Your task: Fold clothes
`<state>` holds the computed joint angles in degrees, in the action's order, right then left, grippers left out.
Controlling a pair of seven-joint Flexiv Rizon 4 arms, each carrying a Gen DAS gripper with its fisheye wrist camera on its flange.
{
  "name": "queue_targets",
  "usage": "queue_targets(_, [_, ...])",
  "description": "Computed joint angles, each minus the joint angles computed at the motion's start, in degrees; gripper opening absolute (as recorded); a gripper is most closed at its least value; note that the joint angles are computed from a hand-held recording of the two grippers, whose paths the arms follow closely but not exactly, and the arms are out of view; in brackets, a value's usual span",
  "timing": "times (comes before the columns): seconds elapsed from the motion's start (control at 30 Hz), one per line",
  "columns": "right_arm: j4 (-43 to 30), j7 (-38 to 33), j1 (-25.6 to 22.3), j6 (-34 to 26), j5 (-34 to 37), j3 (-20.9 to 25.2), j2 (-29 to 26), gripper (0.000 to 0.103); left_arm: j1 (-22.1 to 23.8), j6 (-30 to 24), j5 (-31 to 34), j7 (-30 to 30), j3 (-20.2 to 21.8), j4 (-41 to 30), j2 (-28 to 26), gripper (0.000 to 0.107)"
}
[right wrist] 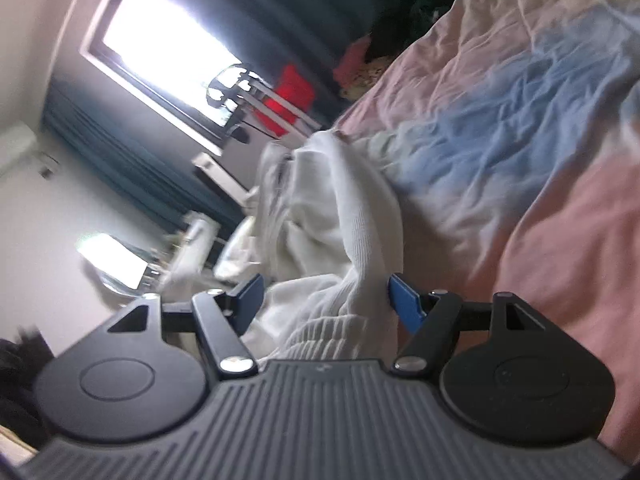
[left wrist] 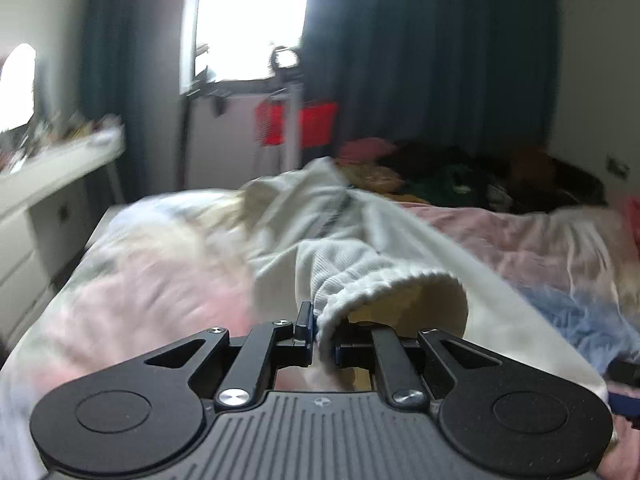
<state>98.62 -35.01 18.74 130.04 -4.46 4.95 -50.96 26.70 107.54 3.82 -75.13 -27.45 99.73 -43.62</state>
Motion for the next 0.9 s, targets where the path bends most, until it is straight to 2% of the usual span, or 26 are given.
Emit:
queue_targets(0.03, [0.27,0.29,-0.05,-0.11,0.14,0.26,0.24,0.072,2.51,-1.61,-0.42,-0.81,-1.13,1.72,1.00,0.010])
queue_targets(0.17, [1.49,0.48,1.32,-3.69,1.61,-0.57,1.87,0.072,11.01,-14.25,-6.78,-1.01,-5.41,5.96,3.29,0.011])
queue_targets(0.23, [2.13,0.72,1.73,-6.86,2.02,-0.75,2.81,0.072,17.00,-18.48,-10.19,0.61,-11.10,8.07,2.69,0.012])
queue_targets(0.3, [2.77,1.61,0.28,-8.16,0.54,1.00,3.01,0.072,21.41,-19.89,-11.85,3.30,-15.39,10.26,2.91,0.012])
queue_targets(0.33, [3.04,2.14,-0.69,-8.32,-0.62,2.19,2.92,0.072,23.51,-19.99,-12.49,4.65,-17.54,11.48,3.19,0.018])
queue_targets(0.43, [3.24,3.60,-2.87,-9.24,-4.29,4.64,2.35,0.072,30.26,-20.78,-14.68,8.61,-24.88,14.79,2.85,0.050])
queue_targets(0.53, [2.11,4.36,-3.14,-12.37,-6.87,4.91,1.87,0.072,36.54,-17.89,-16.13,11.49,-32.32,18.06,-0.66,0.078])
queue_targets(0.57, [1.66,4.46,-3.04,-13.36,-7.29,4.81,1.69,0.072,37.80,-17.01,-15.57,12.02,-34.28,18.13,-2.93,0.084])
queue_targets(0.6, [1.16,4.46,-2.80,-14.20,-7.52,4.58,1.52,0.072,38.75,-16.44,-14.72,12.20,-35.84,17.96,-5.11,0.084])
queue_targets(0.7, [-0.44,3.80,-2.18,-16.06,-8.24,3.96,0.71,0.072,37.39,-17.67,-13.62,10.98,-35.96,15.58,-7.77,0.087])
queue_targets(0.77, [-1.83,2.91,-1.64,-16.65,-8.54,3.32,-0.05,0.072,34.31,-17.45,-13.43,10.07,-33.20,14.12,-6.82,0.087])
queue_targets(0.87, [-3.93,1.25,1.14,-18.96,-7.30,0.01,-0.91,0.072,25.56,-16.89,-14.38,8.76,-24.10,10.57,-3.32,0.083])
queue_targets(0.9, [-4.60,0.80,0.53,-18.96,-7.62,0.78,-1.57,0.071,22.92,-17.02,-14.89,8.84,-21.33,9.46,-2.58,0.083])
